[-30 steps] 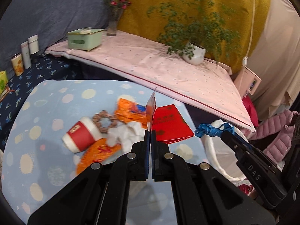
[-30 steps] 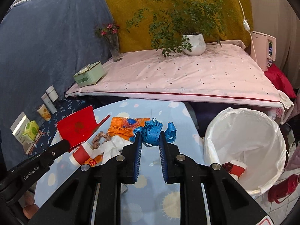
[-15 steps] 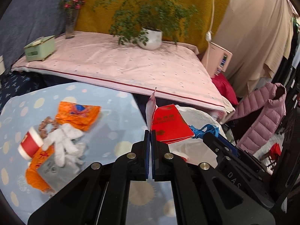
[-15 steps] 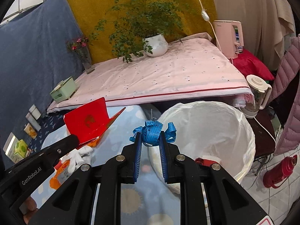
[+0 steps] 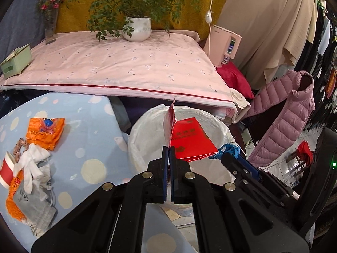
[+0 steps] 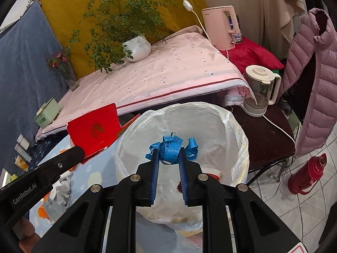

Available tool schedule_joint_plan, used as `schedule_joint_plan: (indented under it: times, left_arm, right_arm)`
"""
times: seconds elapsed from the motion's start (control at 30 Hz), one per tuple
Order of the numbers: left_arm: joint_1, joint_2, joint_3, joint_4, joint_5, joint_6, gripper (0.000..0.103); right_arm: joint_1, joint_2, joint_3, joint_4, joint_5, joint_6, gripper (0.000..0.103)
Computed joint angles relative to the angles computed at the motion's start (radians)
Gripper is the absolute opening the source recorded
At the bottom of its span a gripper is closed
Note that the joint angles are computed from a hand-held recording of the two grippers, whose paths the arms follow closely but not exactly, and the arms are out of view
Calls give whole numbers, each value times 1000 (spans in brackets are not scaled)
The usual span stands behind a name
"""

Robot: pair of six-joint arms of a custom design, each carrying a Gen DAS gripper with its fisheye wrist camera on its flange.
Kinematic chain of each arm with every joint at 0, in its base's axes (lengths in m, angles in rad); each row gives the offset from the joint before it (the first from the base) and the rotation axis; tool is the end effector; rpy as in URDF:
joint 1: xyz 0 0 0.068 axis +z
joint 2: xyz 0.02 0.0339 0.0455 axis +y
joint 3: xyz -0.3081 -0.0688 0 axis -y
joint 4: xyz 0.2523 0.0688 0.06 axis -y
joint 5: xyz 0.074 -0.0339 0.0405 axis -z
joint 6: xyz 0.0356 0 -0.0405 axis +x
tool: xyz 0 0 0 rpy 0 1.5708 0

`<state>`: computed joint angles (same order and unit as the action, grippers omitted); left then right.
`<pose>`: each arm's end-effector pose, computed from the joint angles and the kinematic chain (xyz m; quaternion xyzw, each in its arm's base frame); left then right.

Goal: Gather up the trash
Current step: 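Carry red card and blue tape over the bin and release both, then move both tools back over the remaining trash pile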

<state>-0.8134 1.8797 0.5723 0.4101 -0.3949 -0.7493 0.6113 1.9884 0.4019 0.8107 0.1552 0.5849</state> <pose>0.2188 -0.2114 0.0955 -0.0351 0.9271 -0.0967 0.3604 0.2316 0.1556 0.0655 0.0179 0.9196 0.1582 0.3592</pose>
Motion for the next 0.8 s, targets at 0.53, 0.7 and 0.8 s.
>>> schedule_joint_plan:
  times: [0.53, 0.7, 0.8]
  left_arm:
    - [18, 66, 20, -17, -26, -57, 49]
    - [20, 53, 1, -16, -34, -66, 48]
    - [19, 42, -18, -12, -45, -75, 48]
  right_arm:
    - [-18, 35, 12, 6, 1, 2, 36]
    - [7, 22, 18, -14, 15, 0, 36]
    - [25, 13, 25, -29, 24, 0, 37]
